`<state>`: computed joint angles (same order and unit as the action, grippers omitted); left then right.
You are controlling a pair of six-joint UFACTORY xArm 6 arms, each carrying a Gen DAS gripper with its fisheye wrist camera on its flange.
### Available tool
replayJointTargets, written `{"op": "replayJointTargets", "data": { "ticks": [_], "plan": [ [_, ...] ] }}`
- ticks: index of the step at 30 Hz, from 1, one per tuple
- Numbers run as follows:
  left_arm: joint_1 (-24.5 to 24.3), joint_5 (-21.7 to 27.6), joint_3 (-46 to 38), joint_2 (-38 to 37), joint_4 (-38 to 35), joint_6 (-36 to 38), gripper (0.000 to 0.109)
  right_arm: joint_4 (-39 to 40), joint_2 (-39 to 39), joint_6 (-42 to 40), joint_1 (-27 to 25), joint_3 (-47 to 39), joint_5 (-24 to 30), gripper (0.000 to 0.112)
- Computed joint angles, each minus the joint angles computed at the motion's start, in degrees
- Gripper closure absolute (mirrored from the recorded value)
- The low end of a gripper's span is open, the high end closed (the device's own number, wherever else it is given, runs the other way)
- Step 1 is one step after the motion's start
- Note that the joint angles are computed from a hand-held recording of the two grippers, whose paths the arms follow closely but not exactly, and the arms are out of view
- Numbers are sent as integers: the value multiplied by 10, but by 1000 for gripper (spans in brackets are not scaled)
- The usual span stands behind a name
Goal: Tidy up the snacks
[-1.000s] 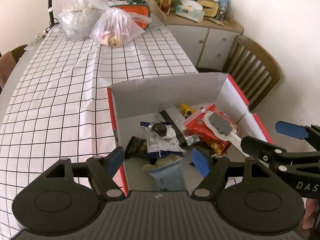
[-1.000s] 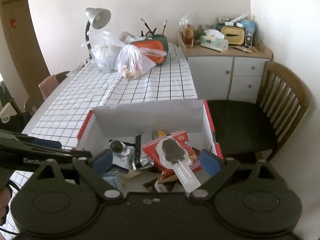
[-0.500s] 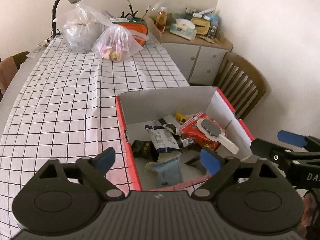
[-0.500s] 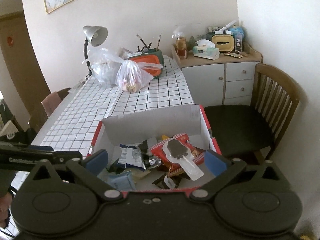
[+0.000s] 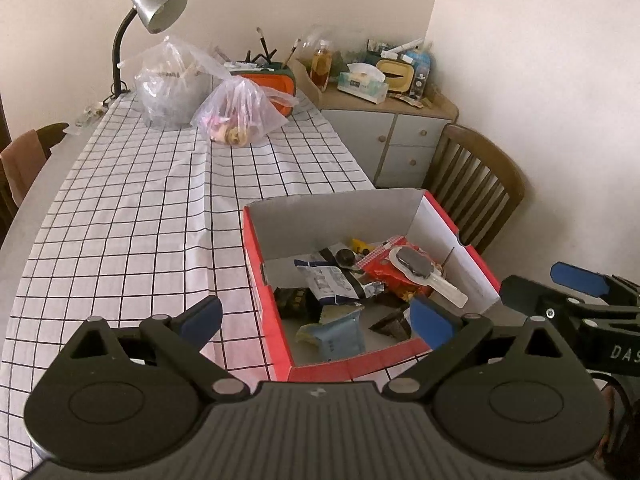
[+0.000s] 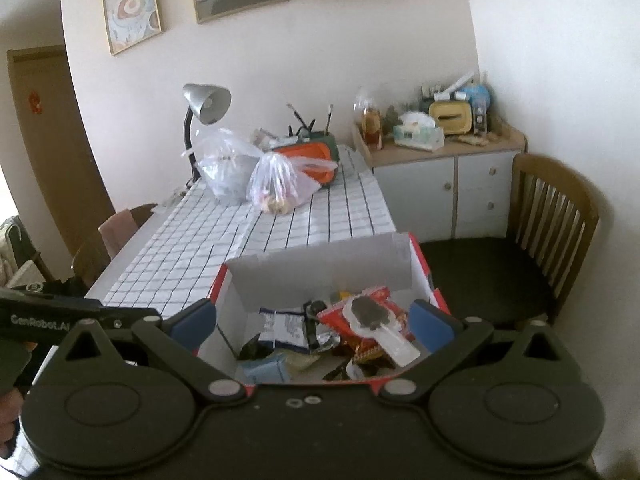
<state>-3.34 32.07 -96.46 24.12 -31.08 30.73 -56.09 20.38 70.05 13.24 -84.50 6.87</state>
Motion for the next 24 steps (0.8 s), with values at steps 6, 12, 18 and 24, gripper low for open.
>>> {"op": "replayJointTargets", "data": {
  "ticks": [6,12,18,24],
  "plan": [
    [-7,-28,30,-21,-2,15,8,-37,-2,24,-1,-2,-10,9],
    [-11,-41,42,-28,-3,13,8,-92,-5,79,-2,-5,-2,9],
    [-13,-44,43,-27,14,0,8,-90,-4,74,1,-2,-5,9],
    [-13,-46,43,-26,20,-5,8,-98,-5,101,-1,-1,2,9]
  ]
}}
